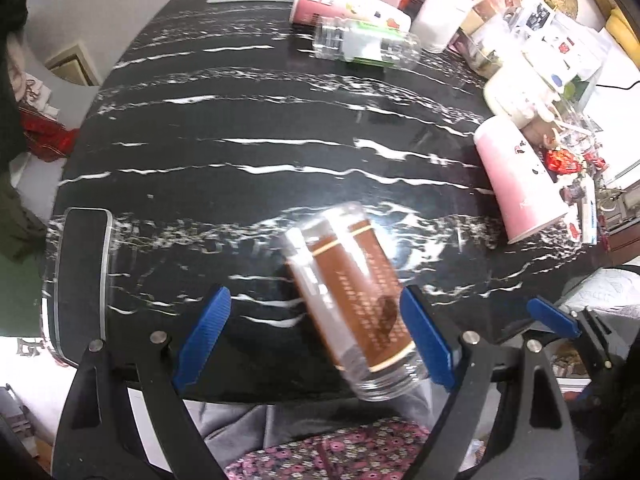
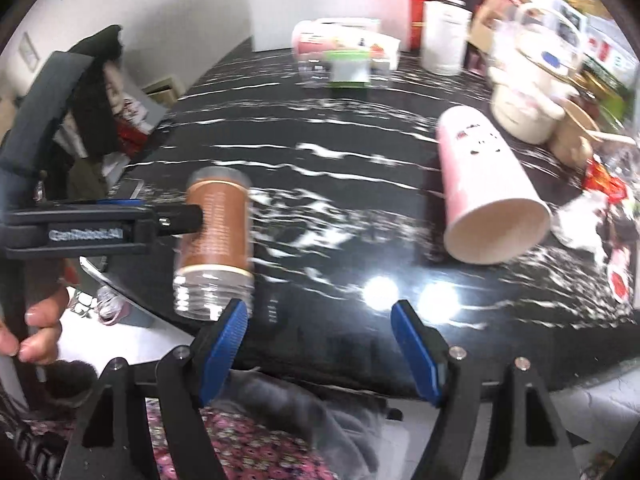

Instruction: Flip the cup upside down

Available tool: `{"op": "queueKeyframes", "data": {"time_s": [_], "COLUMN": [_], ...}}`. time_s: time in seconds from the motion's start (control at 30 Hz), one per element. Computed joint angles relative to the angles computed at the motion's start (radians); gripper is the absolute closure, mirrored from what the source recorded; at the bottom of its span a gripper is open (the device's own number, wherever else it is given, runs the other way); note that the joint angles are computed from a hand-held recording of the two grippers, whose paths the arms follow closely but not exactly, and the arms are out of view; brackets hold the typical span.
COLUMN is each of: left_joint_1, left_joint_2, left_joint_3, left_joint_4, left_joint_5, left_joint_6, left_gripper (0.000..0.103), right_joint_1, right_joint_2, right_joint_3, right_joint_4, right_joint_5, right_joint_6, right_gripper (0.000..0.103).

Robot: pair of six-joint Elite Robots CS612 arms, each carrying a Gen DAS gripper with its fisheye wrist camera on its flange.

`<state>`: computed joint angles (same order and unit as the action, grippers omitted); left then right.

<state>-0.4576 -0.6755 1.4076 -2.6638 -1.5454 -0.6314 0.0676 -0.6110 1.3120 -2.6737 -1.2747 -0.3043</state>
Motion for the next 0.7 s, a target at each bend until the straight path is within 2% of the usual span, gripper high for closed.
{"op": "queueKeyframes", "data": {"time_s": [0.17, 0.5, 0.7], "left_joint_1": [-0.01, -0.011, -0.008], "left_joint_2": [0.011, 0.029, 0.057], "left_joint_3": [-0.025, -0.057, -0.105], "left_joint_4": [0.034, 0.085, 0.147], "left_joint_5": [0.004, 0.002, -0.005], "left_joint_6": [0.003, -0.005, -0.003], "left_gripper": [0.017, 0.017, 0.017], "right_joint_1": [-0.011, -0.01, -0.009], "right_joint_2": [0.006, 0.016, 0.03], "right_joint_3": [0.0, -0.013, -0.039], "right_joint_4": [0.001, 0.014, 0.038], "right_joint_5": [-0.002, 0.014, 0.013], "right_joint_6": [0.021, -0.009, -0.015], "right_gripper": [0.028, 0.028, 0.028]}}
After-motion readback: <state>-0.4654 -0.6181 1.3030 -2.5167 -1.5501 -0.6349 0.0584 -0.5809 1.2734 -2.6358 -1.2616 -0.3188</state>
